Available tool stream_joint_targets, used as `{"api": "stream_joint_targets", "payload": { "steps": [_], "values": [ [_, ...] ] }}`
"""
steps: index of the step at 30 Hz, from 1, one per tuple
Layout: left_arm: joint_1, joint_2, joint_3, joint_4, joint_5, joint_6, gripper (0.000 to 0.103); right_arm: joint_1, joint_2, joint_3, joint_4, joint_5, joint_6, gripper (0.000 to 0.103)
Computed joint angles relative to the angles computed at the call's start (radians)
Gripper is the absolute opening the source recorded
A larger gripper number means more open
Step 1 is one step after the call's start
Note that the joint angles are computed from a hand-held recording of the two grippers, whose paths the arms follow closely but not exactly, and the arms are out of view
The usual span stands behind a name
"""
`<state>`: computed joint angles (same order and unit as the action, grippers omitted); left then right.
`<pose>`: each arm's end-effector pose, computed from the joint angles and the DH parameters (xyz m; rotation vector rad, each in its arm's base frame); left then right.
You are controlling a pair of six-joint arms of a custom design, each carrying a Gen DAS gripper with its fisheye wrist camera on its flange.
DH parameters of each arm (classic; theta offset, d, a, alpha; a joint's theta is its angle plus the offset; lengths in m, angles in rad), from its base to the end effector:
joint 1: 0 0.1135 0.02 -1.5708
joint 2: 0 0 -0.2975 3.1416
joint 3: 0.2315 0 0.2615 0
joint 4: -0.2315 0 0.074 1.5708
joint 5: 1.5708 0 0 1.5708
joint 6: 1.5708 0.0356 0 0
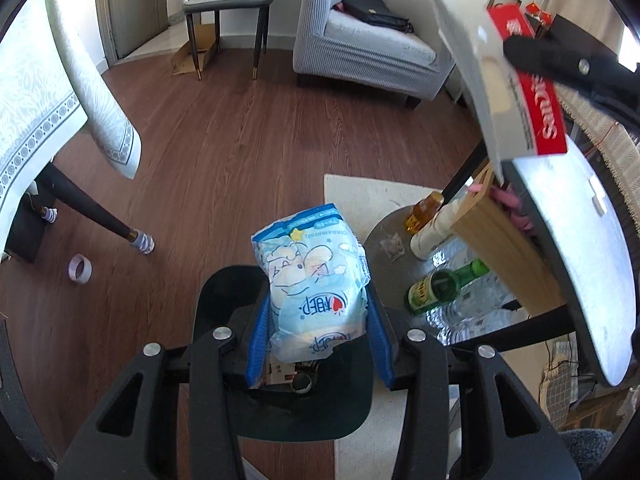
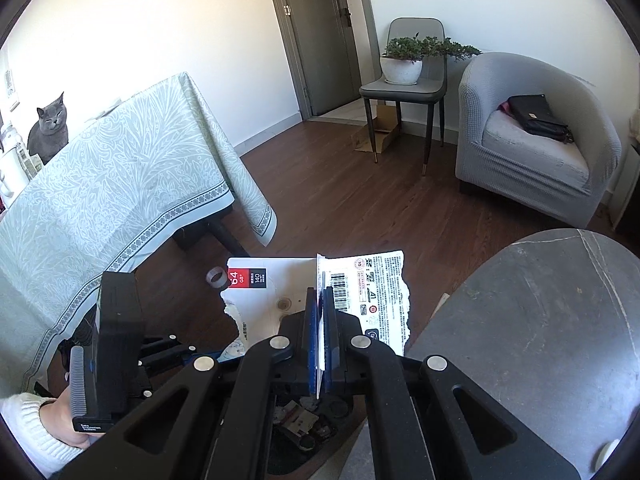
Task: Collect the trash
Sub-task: 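Carry the wet-wipe pack and white card in both grippers over the bin, then open the right gripper to drop the white card into the bin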
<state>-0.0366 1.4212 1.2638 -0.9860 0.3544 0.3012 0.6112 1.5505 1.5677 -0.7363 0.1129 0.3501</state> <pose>0.2803 -0.0226 0.3293 0.5464 2.5920 -0.3941 0.2887 0.1974 0.4033 -0.2421 2.2995 0.3690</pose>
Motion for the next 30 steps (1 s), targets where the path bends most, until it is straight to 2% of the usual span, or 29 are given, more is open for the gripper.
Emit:
{"api": "stream_joint_targets", "payload": {
  "steps": [9,18,30],
  "values": [
    [0.039,0.039,-0.035,-0.032,-0.033,0.08,0.046,0.025,0.071,0.063,-0.018,0.016,-0.011,0.002],
    [0.052,0.065,-0.088,-0.042,-0.121,0.139,0.045,0.042,0.127,0.12,-0.036,0.02,-0.022,0.002],
    [0.096,0.118,-0.12,-0.047,-0.136,0.196,0.045,0.065,0.206,0.186,-0.059,-0.01,-0.023,0.002]
  ]
}}
